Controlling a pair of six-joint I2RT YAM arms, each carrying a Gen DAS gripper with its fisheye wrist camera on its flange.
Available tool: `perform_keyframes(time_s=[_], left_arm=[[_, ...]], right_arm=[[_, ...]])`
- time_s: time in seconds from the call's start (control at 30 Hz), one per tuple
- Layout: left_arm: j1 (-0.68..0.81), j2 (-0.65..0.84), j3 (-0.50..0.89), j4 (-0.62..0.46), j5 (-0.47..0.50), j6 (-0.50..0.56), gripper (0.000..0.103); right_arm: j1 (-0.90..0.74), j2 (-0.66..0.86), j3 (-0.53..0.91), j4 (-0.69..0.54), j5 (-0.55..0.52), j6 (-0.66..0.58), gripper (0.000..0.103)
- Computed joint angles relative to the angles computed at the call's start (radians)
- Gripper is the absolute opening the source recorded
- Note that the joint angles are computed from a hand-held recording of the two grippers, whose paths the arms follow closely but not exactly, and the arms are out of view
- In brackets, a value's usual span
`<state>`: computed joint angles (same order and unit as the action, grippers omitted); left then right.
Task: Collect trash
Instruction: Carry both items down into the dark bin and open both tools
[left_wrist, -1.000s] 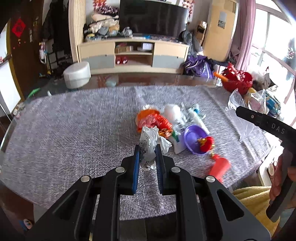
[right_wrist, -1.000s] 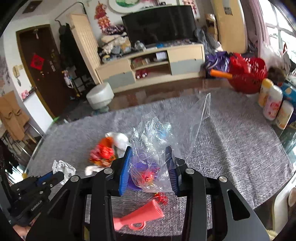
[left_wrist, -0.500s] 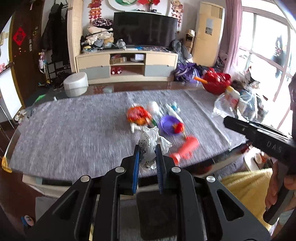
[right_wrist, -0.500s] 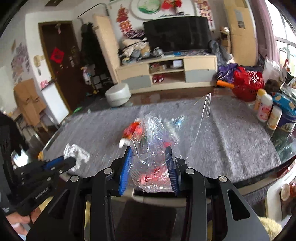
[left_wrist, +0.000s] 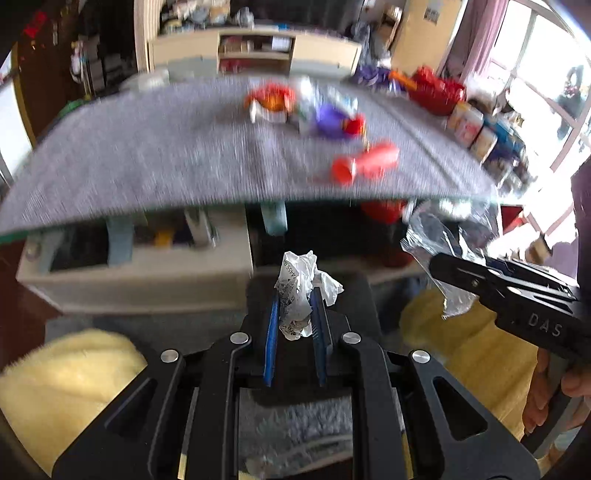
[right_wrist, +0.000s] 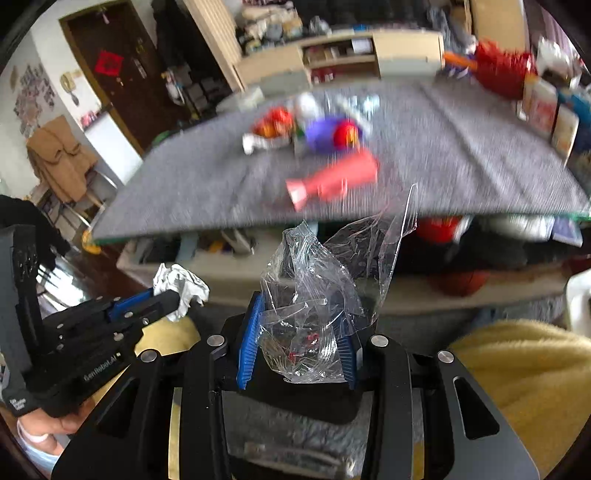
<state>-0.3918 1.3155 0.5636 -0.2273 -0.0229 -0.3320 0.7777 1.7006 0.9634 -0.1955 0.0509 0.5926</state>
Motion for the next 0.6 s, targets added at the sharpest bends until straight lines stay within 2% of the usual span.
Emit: perform_keyframes(time_s=[0.17,0.3,0.43,0.6], left_arm=[[-0.004,0.159,-0.050,0.114,0.069,-0.029,0.015],[0.006,0.285,-0.051,0.186,0.104,-0.011,0.015],[0.008,0.380,-0.024,0.222,0.125,-0.008,0.015],[0.015,0.431,-0.007,0.233,0.156,0.001,0.018]], right_arm=[[-0.004,0.146,0.005,0.058,-0.073,0.049,0.038],[-0.024,0.241,0.026,0.089,-0.131,0.071,0.038],[-0.039,0.306,0.044,0.113,-0.173,0.093,0.039],[-0.054,0.353,0.075,0.110,-0.200,0.099,0.043]])
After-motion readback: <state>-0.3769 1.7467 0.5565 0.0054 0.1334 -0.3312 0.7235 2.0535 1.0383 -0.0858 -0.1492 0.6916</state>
